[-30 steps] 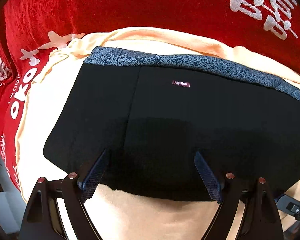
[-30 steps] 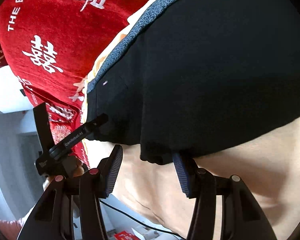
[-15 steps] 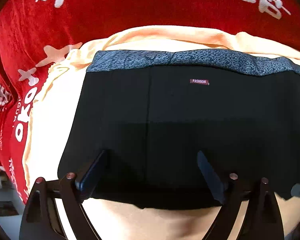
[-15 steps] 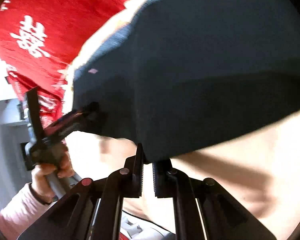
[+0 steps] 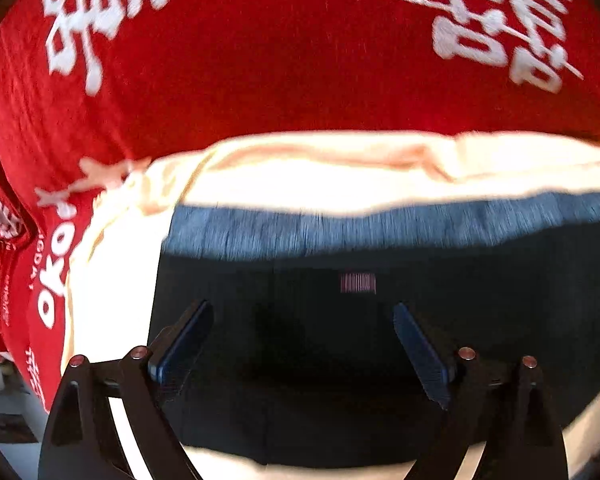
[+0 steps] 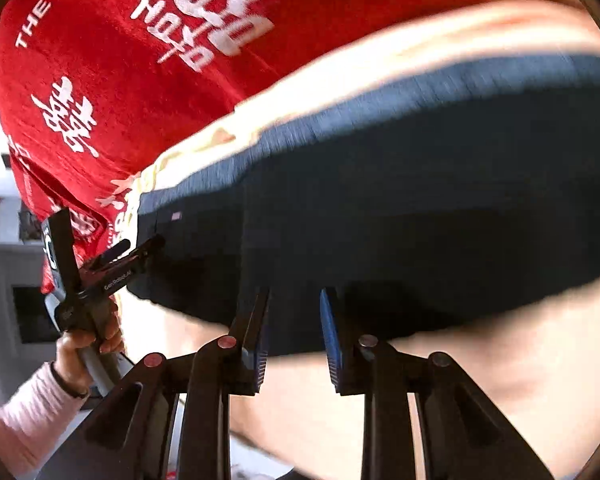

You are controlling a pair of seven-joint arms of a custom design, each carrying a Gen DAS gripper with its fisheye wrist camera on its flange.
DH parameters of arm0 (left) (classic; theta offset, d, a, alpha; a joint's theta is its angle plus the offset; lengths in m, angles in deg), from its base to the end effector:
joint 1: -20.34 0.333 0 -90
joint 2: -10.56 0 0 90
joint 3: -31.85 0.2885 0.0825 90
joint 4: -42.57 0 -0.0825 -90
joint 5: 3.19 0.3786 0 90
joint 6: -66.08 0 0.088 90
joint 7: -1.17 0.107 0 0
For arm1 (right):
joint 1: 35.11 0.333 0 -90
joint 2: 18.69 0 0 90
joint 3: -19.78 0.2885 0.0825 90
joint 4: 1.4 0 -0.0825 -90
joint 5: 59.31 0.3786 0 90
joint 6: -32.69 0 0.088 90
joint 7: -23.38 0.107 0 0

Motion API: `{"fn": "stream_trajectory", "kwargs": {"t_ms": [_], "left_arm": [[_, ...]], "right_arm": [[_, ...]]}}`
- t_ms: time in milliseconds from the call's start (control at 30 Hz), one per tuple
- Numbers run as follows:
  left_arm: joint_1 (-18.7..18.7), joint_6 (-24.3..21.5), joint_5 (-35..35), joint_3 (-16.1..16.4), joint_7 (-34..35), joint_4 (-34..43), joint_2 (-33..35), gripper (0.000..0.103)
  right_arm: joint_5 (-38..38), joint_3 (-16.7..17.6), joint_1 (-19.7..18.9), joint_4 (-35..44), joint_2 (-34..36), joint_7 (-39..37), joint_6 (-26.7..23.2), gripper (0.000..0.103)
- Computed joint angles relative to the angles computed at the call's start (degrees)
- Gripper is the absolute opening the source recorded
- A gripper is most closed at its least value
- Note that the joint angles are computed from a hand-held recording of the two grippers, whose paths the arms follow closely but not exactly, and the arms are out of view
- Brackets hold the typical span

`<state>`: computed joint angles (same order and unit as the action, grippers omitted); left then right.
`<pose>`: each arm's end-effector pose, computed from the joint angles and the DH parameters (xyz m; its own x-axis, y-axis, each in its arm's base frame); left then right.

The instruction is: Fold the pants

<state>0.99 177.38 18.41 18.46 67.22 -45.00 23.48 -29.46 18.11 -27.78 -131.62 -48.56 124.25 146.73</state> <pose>0.5577 -0.3127 0.5263 -0.2066 -0.9544 -0.2157 -0.9207 0.2642 -0.2873 0.4224 0.0711 0.5627 -0.1853 -0.8293 -0.5272 -0.9602 0.2669 -0.0824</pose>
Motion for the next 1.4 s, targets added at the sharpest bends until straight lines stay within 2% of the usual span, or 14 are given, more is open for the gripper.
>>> {"fn": "stream_trajectory", "kwargs": {"t_ms": [200,333,400,467,500,567,633,800,933,1100,1167,1200,1300,1400], "left_arm": [[-0.6,-2.5,3.3,2.1,-4.9,5.4,6.6,0.093],[0.9,-1.0,2.1,2.8,-7.9,5.4,7.5,0.100],[0.7,-2.4,3.1,3.4,-8.8,7.9,9.5,0.100],[0.5,-4.7,3.5,3.7,-8.9,10.9,11.2,0.100],[0.4,-5.4,3.5,3.6,-8.6,11.4,11.2,0.100],[-0.1,-5.4,4.5,3.3,-7.0,10.6,9.7,0.100],[-0.4,-4.3,4.5,2.1,-3.8,7.9,6.7,0.100],[-1.1,-0.6,-3.1,-1.6,0.9,2.1,0.1,0.100],[-4.4,1.4,-8.1,-4.5,1.2,1.4,0.0,0.100],[-9.8,-3.2,-7.6,-5.3,-1.1,5.6,5.1,0.100],[-10.1,-3.7,-8.4,-5.0,-2.3,4.1,4.7,0.100],[-10.1,-2.4,-8.5,-4.8,-3.9,2.4,3.5,0.100],[-10.2,-3.8,-8.8,-4.8,-5.4,3.0,3.6,0.100],[-11.1,-5.3,-6.9,-4.6,-6.1,4.5,4.6,0.100]], "right_arm": [[-5.5,1.8,0.5,7.5,12.9,-2.4,3.6,0.028],[-8.7,1.7,-0.2,8.1,15.1,-2.1,6.8,0.004],[-14.2,2.1,-1.4,9.2,15.9,-0.6,7.4,0.004],[-13.2,0.6,-2.1,9.8,16.1,-0.8,6.1,0.005],[-13.5,0.3,-2.6,10.5,16.1,-0.2,4.9,0.010],[-15.5,0.0,-3.5,10.5,13.8,0.0,2.3,0.019],[-15.0,-0.5,-4.0,8.9,10.6,-0.7,0.5,0.037],[-15.0,-0.9,-5.8,2.5,0.3,-0.3,-6.5,0.038],[-17.2,0.1,-7.3,-1.1,-4.1,0.0,-9.0,0.037],[-16.9,-1.2,-10.2,-4.3,-8.4,1.3,-8.6,0.034],[-17.5,-1.8,-11.5,-4.3,-9.8,1.4,-9.2,0.034],[-17.5,-2.4,-12.4,-4.8,-11.2,1.6,-9.0,0.037],[-21.2,-2.7,-17.1,-5.9,-14.2,4.4,-8.9,0.041],[-22.5,-4.9,-23.2,-7.4,-15.4,10.4,-8.7,0.041]]}}
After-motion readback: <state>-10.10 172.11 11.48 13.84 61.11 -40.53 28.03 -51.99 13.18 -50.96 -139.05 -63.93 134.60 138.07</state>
